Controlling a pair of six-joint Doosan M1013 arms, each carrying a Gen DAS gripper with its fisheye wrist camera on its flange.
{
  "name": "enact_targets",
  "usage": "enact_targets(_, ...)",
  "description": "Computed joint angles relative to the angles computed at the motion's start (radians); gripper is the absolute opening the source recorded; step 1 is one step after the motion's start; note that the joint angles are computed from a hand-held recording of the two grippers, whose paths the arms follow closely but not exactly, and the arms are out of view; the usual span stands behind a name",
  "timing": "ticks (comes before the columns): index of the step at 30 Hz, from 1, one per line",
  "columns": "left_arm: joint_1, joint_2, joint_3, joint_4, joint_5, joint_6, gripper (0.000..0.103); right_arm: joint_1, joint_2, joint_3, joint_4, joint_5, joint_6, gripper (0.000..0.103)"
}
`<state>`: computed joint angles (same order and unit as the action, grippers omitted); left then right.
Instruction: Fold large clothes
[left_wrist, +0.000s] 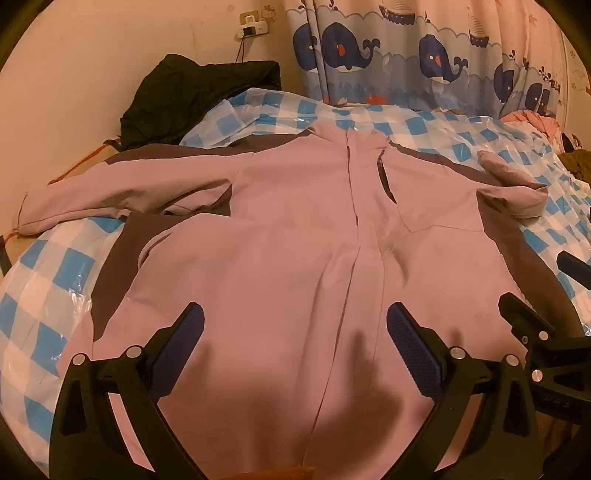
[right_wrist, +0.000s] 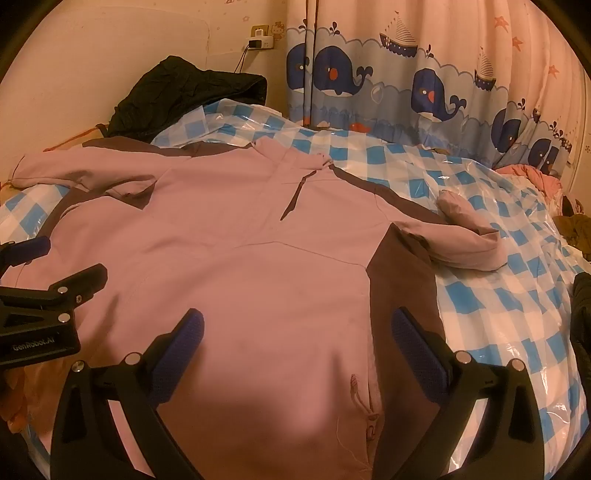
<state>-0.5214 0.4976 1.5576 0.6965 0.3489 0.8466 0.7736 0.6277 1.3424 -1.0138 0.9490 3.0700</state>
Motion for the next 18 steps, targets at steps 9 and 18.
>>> enact_targets(9, 0.001, -0.001, 0.001, -0.008, 0.000, 0.005, 0.095, -0.001, 0.001, -0.001, 0.002, -0.001, 0.000, 0.098)
enact_targets(18, 0.003, 0.004, 0.006, -0.001, -0.006, -0.003, 0.095, 0.000, 0.002, -0.001, 0.005, -0.001, -0.002, 0.098)
